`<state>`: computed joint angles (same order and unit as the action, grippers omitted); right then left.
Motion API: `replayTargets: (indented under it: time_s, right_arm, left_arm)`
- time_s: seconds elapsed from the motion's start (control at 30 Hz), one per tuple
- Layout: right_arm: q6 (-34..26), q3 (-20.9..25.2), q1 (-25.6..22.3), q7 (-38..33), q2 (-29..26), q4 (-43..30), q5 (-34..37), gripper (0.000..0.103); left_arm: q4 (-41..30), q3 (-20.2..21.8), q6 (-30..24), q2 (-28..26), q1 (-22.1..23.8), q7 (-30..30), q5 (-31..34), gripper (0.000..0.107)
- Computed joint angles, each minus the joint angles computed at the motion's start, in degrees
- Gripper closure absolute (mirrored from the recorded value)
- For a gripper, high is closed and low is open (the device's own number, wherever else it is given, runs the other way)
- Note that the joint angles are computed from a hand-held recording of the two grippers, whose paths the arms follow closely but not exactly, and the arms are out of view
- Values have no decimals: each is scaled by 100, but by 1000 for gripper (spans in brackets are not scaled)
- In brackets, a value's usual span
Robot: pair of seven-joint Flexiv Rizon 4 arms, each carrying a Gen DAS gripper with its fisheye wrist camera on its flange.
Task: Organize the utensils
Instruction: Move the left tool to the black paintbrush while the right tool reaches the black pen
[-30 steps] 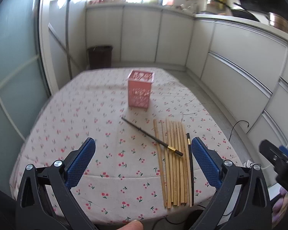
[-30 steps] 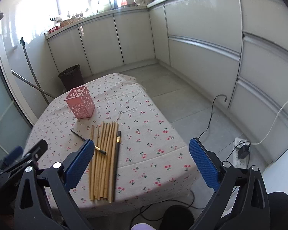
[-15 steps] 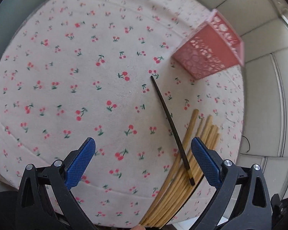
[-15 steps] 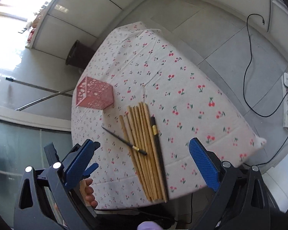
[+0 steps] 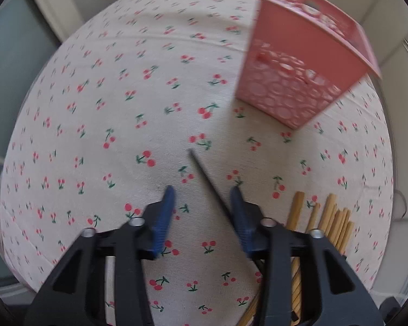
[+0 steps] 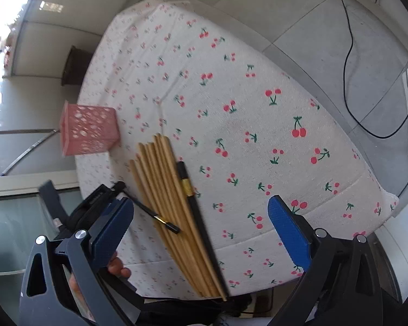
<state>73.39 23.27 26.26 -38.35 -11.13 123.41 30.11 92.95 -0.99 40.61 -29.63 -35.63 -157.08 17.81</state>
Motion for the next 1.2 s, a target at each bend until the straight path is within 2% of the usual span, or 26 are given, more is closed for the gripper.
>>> replayTargets:
  time_s: [0.1,0.17,0.27,0.33,0.37,0.53,0.63,0.7,0.8,0.87,0.93,1.2]
  right_arm:
    - [-90,-107,148,263,-142,-8,-356,7]
    - [-14,-215,273,536,-206,47,-716,9]
    - [-12,-240,296,697,-354,-6,-1066,31]
    - [-100,-229,290,763,-456,-77,-1224,48]
    - [-156,-260,314,848,-488,-95,-1351,49]
    - [-220,-487,533,1396,-547,-83,-2198,53]
    - [-413,-660,690,1762,-571,-99,-2798,54]
    - [-586,-723,759,1938,-594,-141,-3145,55]
    - [-1068,-797,845,2118,-596,-240,-3671,64]
    - [-1299,-820,884,2170,-597,-280,-3973,66]
    - [-1303,-797,870,2182,-601,-271,-4109,66]
    - [-1078,-668,757,2316,-648,-299,-3857,66]
  left_arm:
    - [110,-67,377,15,53,207,-7,100]
    - [452,-150,956,136,223,364,-222,102]
    - [1089,-183,1660,495,387,607,-450,103]
    - [1368,-158,1897,768,388,738,-447,103]
    - [1478,-160,1975,887,391,806,-444,103]
    - [1885,-184,2098,1373,513,1064,-493,103]
    - [1958,-167,2076,1468,494,851,-373,103]
    - [2098,-208,2211,1506,604,874,-464,103]
    - [2239,-253,2335,1535,690,903,-573,102]
    - [2217,-268,2348,1506,720,952,-604,102]
    - [2241,-282,2365,1523,734,985,-655,102]
    - [2325,-260,2453,1607,758,958,-630,102]
